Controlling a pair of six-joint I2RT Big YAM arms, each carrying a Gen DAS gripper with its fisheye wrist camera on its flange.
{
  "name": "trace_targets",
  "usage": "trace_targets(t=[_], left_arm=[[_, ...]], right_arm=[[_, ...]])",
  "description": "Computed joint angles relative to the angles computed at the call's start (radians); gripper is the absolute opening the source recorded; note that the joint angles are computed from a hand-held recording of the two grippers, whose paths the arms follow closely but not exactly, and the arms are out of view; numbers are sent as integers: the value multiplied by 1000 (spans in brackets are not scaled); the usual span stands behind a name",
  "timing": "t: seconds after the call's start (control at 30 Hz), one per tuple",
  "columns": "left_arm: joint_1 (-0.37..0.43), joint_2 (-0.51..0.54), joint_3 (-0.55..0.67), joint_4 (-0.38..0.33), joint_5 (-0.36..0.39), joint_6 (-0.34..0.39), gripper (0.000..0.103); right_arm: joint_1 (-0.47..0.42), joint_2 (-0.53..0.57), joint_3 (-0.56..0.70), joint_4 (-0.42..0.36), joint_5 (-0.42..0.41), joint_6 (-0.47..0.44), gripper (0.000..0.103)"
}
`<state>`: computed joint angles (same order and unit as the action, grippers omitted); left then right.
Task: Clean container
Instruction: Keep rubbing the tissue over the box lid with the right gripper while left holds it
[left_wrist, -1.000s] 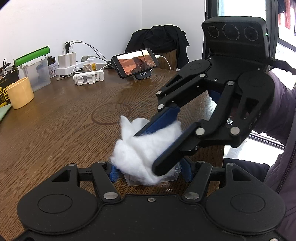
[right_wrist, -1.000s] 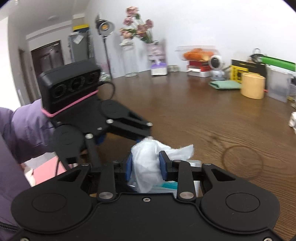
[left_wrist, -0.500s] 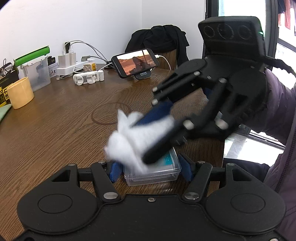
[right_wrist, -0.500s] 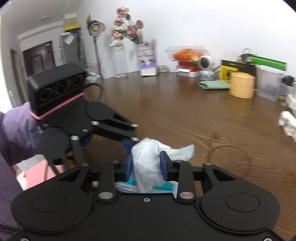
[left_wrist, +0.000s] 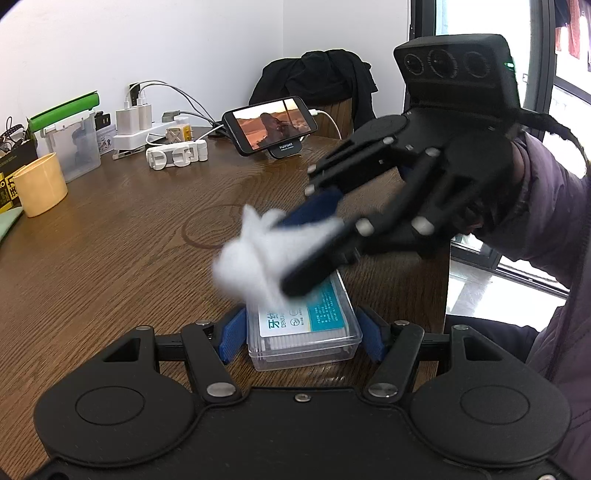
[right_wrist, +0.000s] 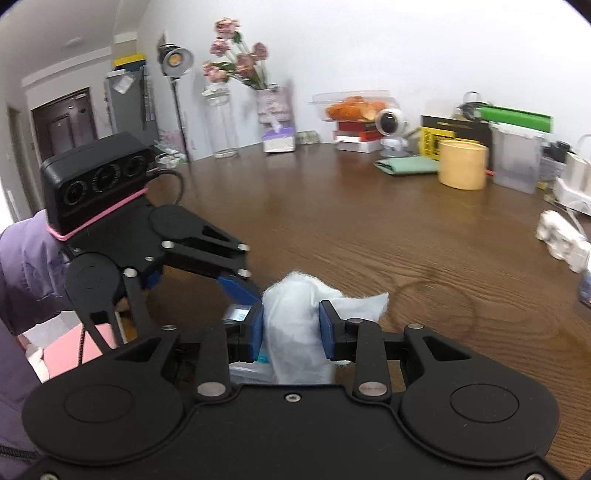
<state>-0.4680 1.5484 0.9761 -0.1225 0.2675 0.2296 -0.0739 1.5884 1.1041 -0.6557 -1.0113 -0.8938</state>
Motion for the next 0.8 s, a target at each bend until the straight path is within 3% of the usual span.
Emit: trace_targets(t=[0.1,0.23,0.33,0.5,0.57,0.67,0.8], left_arm=[[0,0,0,1,-1,0,63],[0,0,-1,1,1,-1,63],[-1,0,-1,2,1,-1,63],[-1,0,-1,2,0,-1,63],[-1,0,-1,2,-1,0,63],[0,0,0,1,1,0,63],[0,1,1,0,1,-1,63]], right_arm=[[17,4,7,-101,-32,-94,34],[0,-3,13,-174,-25,-162,33],[-24,-11,9,-136,-3,-125,33],[-25,-1,1,18,18,41,35],[-12,8,5,27,4,56,35],[6,24,30,-75,-33,-26,35],[-4,39,56,-251,-60,-212,35]])
